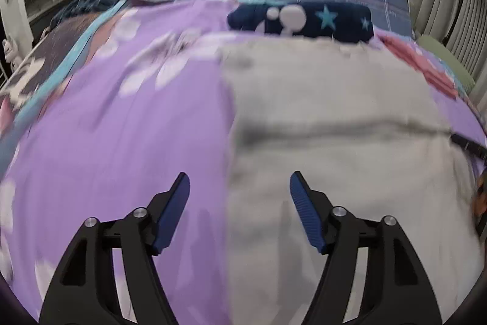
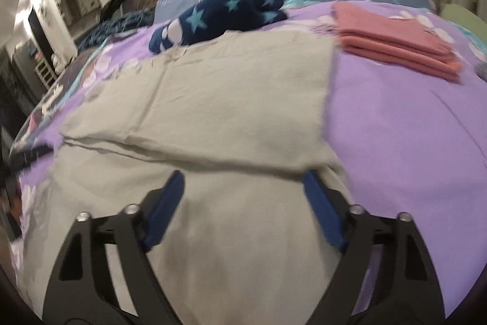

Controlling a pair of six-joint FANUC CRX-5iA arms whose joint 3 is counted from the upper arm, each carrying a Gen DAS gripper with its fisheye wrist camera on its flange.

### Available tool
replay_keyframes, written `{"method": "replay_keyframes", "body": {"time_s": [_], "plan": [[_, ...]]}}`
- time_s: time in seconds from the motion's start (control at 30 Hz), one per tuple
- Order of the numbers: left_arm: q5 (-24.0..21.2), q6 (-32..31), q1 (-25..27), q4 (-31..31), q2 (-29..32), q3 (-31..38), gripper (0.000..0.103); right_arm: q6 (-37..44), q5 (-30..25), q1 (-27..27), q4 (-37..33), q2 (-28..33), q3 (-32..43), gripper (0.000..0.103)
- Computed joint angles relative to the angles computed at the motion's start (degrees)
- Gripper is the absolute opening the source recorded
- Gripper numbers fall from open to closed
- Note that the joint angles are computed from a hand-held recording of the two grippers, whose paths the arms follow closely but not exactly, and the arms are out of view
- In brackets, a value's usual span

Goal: Fold small clothes

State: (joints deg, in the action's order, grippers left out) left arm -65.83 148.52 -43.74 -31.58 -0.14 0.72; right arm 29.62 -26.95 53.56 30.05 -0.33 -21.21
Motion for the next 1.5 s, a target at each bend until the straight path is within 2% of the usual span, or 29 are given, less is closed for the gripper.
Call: {"method": "replay_keyframes", "body": {"time_s": [0.1, 0.13, 0.27, 0.37, 0.47, 0.57, 0.67, 0.8, 0.87, 0.93, 0.97, 1.1, 1.17, 1.2, 1.27, 1.37, 1.43, 1.5], "plan": [[-0.3, 0.7, -1.0, 2.6, -3.3, -4.6, 0.079, -1.0, -2.2, 1.1, -1.3, -6.8, -4.9, 0.035], [0.7, 0.3, -1.0, 4.0, -4.5, -6.3, 0.079, -2.1, -3.2, 1.4, -1.1, -8.7, -6.4, 0.034], [7.2, -0.7, -1.6, 8.2, -9.6, -12.6, 0.079, -5.5, -7.9, 4.3, -2.9, -17.9, -13.0, 0.034], [7.9, 0.4, -4.2, 7.8, -10.3, -13.6, 0.079, -9.7, -11.1, 8.1, -2.7, -23.9, -17.7, 0.034], [8.7, 1.0, -6.5, 8.0, -11.5, -14.9, 0.079, -14.8, -12.0, 12.6, -2.5, -30.4, -22.7, 0.034], [11.1, 1.6, -8.9, 8.9, -13.8, -17.3, 0.079, -23.3, -14.2, 19.6, 1.9, -37.1, -28.3, 0.034], [13.4, 4.0, -11.9, 8.2, -15.8, -19.5, 0.079, -27.6, -16.9, 25.1, 2.3, -42.2, -30.7, 0.034], [19.7, 7.1, -14.3, 9.1, -19.1, -23.3, 0.079, -27.9, -20.2, 30.3, -0.4, -47.1, -31.2, 0.034], [23.1, 6.3, -14.5, 10.9, -20.3, -25.1, 0.079, -27.4, -20.9, 32.5, -1.2, -49.2, -31.7, 0.04], [23.1, 6.4, -14.5, 10.7, -19.8, -24.8, 0.079, -26.1, -18.5, 31.6, -2.0, -49.9, -32.3, 0.049], [24.1, 5.6, -13.6, 11.4, -19.8, -25.2, 0.079, -23.7, -15.1, 29.0, -4.2, -49.2, -32.2, 0.053], [29.8, -2.8, -7.7, 18.6, -19.4, -27.3, 0.078, -10.6, -5.0, 18.8, -16.3, -43.7, -28.8, 0.052], [29.8, -5.3, -6.3, 20.4, -18.8, -27.0, 0.073, -5.1, -4.9, 15.9, -22.5, -41.5, -26.0, 0.052], [28.7, -5.4, -6.4, 20.4, -18.6, -26.5, 0.068, -5.2, -5.5, 16.3, -22.6, -41.6, -25.8, 0.051], [27.4, -4.9, -7.2, 19.7, -19.2, -26.6, 0.061, -6.5, -8.2, 18.7, -20.6, -43.3, -26.2, 0.051], [29.7, -1.5, -8.1, 18.2, -21.4, -29.0, 0.055, -10.4, -9.0, 21.8, -16.5, -46.0, -28.6, 0.051], [32.4, -1.5, -7.0, 19.3, -21.8, -30.3, 0.053, -7.6, -6.0, 19.5, -19.8, -45.0, -28.3, 0.052], [34.1, -3.9, -5.4, 21.4, -20.6, -30.3, 0.047, 1.1, -3.3, 14.7, -28.5, -40.6, -24.7, 0.052]]}}
